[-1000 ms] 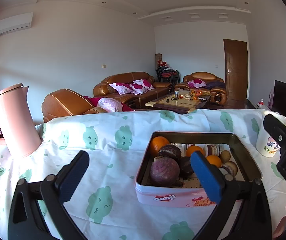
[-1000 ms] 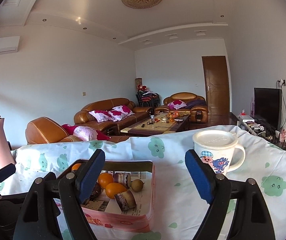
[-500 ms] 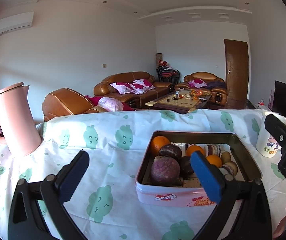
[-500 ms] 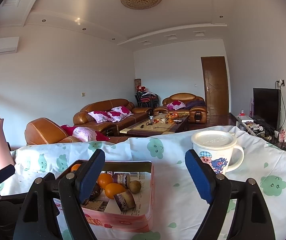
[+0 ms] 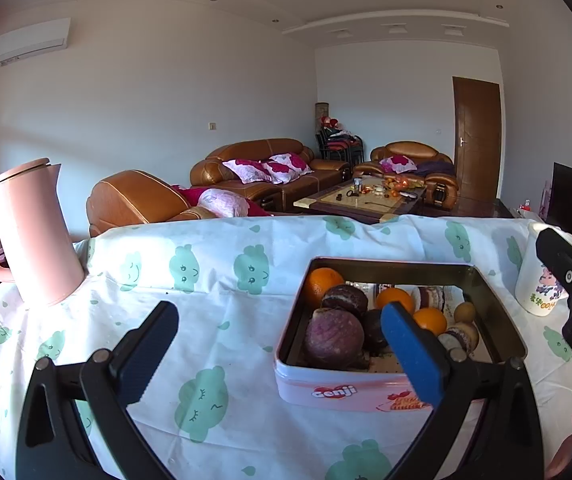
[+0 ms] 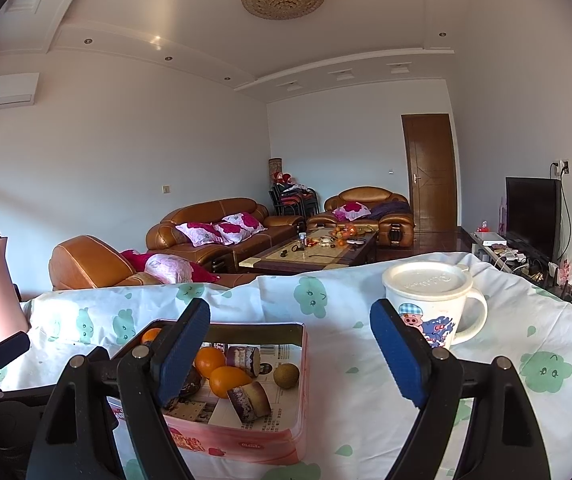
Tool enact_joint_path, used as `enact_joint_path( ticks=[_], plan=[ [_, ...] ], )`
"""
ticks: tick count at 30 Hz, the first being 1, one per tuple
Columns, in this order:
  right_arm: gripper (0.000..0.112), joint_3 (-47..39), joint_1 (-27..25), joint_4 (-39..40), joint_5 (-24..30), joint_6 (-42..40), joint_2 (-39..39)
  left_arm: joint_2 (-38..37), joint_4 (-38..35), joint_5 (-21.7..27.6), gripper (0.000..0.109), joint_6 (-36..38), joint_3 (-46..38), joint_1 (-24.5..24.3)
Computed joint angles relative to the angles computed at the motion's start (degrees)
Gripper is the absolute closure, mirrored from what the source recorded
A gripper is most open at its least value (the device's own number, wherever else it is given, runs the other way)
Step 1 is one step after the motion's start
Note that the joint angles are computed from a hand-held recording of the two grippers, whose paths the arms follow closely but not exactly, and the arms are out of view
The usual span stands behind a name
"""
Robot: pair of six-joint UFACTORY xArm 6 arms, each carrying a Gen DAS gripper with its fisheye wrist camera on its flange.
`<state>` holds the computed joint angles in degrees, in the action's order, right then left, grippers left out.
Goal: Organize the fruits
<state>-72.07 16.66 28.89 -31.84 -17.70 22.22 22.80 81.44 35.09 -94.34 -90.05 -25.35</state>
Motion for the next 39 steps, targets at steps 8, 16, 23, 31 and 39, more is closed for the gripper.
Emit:
enact_joint_path(
  ticks=[8,16,23,31,39],
  plan=[
    [0.029,-0.13,-0.07,0.19,0.24,-0.21,-0.04,0.1,-0.2,0.01,0.006,0.14,-0.14,-0.01],
    [0.029,-0.2,-0.03,0.4,0.27,-0.38,-0.05,0.05,0.15,0.45,0.006,-0.03,-0.04,-0.14],
    [0.029,-0.43,-0.02,1.1,0.4,-0.82,0.07,-0.27,0.24,0.82,0.006,0.01,0.34,-0.22],
    [0.029,-0.47,0.09,1.51,0.29,-1.08,0.12,-0.36,-0.08,0.61,0.006,0.26,0.42,-0.18],
    [0.029,-0.44,0.1,1.52,0.23,-1.12,0.11,-0.37,-1.81,-0.54,0.006,1.28,0.58,0.46]
  ],
)
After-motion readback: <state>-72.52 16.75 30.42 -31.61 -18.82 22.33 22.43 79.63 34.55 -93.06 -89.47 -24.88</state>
